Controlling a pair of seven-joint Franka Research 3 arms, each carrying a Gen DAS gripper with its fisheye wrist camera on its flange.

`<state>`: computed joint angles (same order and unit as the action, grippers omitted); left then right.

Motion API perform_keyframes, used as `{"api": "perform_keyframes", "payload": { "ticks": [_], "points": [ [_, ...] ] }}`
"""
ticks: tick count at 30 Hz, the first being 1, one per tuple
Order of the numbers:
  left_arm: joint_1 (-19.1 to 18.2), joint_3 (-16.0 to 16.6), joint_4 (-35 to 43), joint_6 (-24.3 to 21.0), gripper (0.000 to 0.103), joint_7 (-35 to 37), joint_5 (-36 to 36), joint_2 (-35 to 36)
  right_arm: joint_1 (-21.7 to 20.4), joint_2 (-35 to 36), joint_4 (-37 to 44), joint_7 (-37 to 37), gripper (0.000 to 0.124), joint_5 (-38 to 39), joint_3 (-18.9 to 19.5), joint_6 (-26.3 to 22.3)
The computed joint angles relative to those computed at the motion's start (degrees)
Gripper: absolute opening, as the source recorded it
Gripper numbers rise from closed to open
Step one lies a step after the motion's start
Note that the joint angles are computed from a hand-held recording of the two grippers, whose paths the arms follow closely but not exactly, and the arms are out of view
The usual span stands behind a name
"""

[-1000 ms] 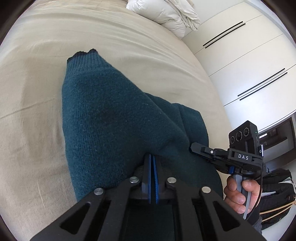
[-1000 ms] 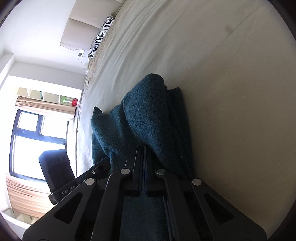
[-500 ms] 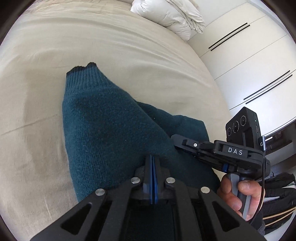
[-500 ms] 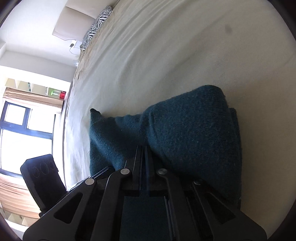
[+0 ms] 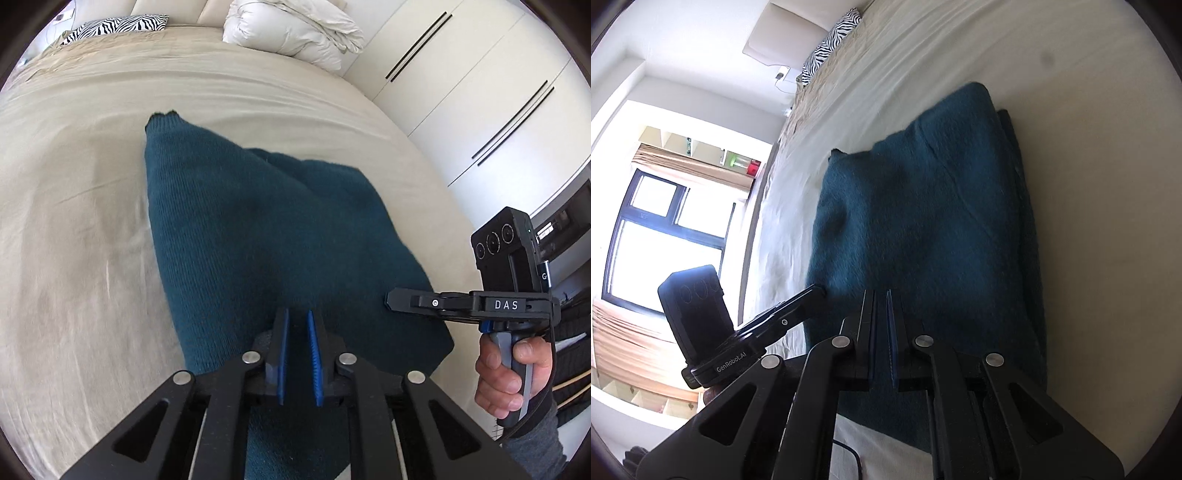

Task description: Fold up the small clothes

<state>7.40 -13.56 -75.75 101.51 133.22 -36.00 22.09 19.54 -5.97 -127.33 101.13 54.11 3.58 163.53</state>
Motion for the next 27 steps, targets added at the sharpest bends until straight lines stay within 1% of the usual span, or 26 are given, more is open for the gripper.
{"api": "perform_keyframes", "payload": {
  "ticks": [1,2,3,4,5,6,7,8,9,10,11,12,13,15,16,17,18,19,20,21,22,23,24,25,26,27],
  "points": [
    [0.03,0.00,-0.54,-0.71,0.013,-0.48,-0.03,0.22,2.31,-0.53,-1.87,-3.19,0.003,5.09,-1.56,1.44],
    [0.10,-0.01,-1.12,-0.58,0.011,-0.74,-0.42,0.37,4.23,-0.82,-3.03,-8.14,0.000,12.43,-2.54,3.50],
    [0.25,-0.06,-1.71,0.03,0.010,-0.45,-0.93,0.19,4.14,-1.39,-3.90,-9.81,0.000,15.75,-1.91,4.85],
    [0.38,-0.05,-1.42,-0.23,0.010,-0.82,-1.21,0.22,2.06,-2.16,-4.61,-8.38,0.001,15.06,0.63,6.00],
    [0.45,-0.01,-0.58,-0.91,0.010,-1.56,-1.26,0.42,1.97,-3.75,-5.88,-4.04,0.006,10.34,1.20,7.00],
    [1.07,0.19,-0.77,-1.45,0.010,-1.22,-1.44,-0.25,1.94,-4.95,-6.50,-1.93,0.006,7.53,1.80,7.88],
    [1.49,0.30,-1.36,-0.95,0.012,-0.48,-1.95,-1.19,3.35,-5.61,-6.42,-3.52,0.006,8.73,1.26,8.85],
    [2.19,0.51,-2.00,-0.68,0.014,0.78,-2.80,-2.11,5.19,-5.71,-5.59,-6.81,0.006,11.70,0.18,9.41],
    [2.38,0.65,-2.77,-0.16,0.022,1.44,-3.49,-2.82,6.54,-5.85,-5.15,-9.84,0.006,14.39,-0.45,9.62],
    [2.39,0.86,-2.97,-0.40,0.027,1.60,-3.65,-2.85,6.71,-5.73,-5.13,-9.52,0.006,13.55,-0.32,9.12],
    [2.21,1.09,-2.76,-1.38,0.027,1.41,-3.01,-2.34,5.81,-5.51,-5.71,-5.25,0.006,8.70,0.21,7.63],
    [1.77,1.18,-2.38,-2.33,0.027,0.93,-2.06,-1.46,3.61,-4.45,-5.77,-0.92,0.007,4.30,1.68,5.65],
    [1.71,1.15,-3.32,-2.61,0.025,0.95,-1.93,-1.56,3.41,-3.49,-5.95,0.39,0.006,3.92,1.65,4.91],
    [2.25,1.34,-4.30,-2.57,0.024,1.30,-2.74,-2.42,6.34,-3.08,-5.92,-3.40,0.006,10.47,-0.38,7.27],
    [2.69,1.49,-4.50,-2.57,0.029,1.42,-3.60,-3.09,5.47,-3.90,-6.41,-2.29,0.007,9.37,0.73,8.31],
    [3.36,1.55,-4.57,-2.43,0.035,2.02,-5.38,-3.64,4.64,-4.87,-7.05,0.44,0.007,5.36,1.77,9.76],
    [4.10,1.68,-4.49,-1.91,0.052,3.15,-7.38,-4.10,4.73,-5.68,-7.27,0.27,0.008,3.77,1.80,11.16],
    [4.61,1.89,-5.08,-0.37,0.066,4.40,-9.15,-4.98,3.69,-6.63,-7.71,2.46,0.012,0.11,2.38,11.75],
    [4.63,2.21,-5.35,1.53,0.071,5.02,-10.00,-5.49,1.35,-7.63,-8.40,6.75,0.016,-5.22,3.68,11.83],
    [4.39,2.51,-4.21,2.14,0.077,4.45,-9.82,-4.85,-1.72,-8.41,-8.83,11.44,0.029,-10.84,5.32,11.49],
    [4.12,2.67,-1.58,1.21,0.077,2.71,-9.05,-2.93,-5.36,-9.09,-9.15,16.12,0.049,-16.14,7.26,10.97],
    [3.92,2.68,1.51,-0.28,0.077,0.27,-7.94,-0.48,-9.87,-9.50,-9.48,23.58,0.059,-23.54,9.82,10.77],
    [3.53,2.63,4.27,-1.15,0.077,-2.66,-6.31,1.78,-12.38,-9.47,-9.31,27.36,0.066,-27.66,10.57,10.03],
    [3.04,2.55,6.15,-1.32,0.077,-5.17,-4.30,3.43,-12.89,-8.60,-8.18,27.11,0.066,-27.87,9.95,8.57],
    [2.85,2.25,8.86,-2.61,0.077,-7.20,-2.49,5.57,-11.39,-6.88,-5.93,22.85,0.066,-24.09,7.66,6.44],
    [2.92,1.65,12.05,-4.99,0.077,-9.28,-1.32,8.15,-8.06,-5.00,-3.61,19.22,0.066,-21.33,3.36,3.82]
  ]
}}
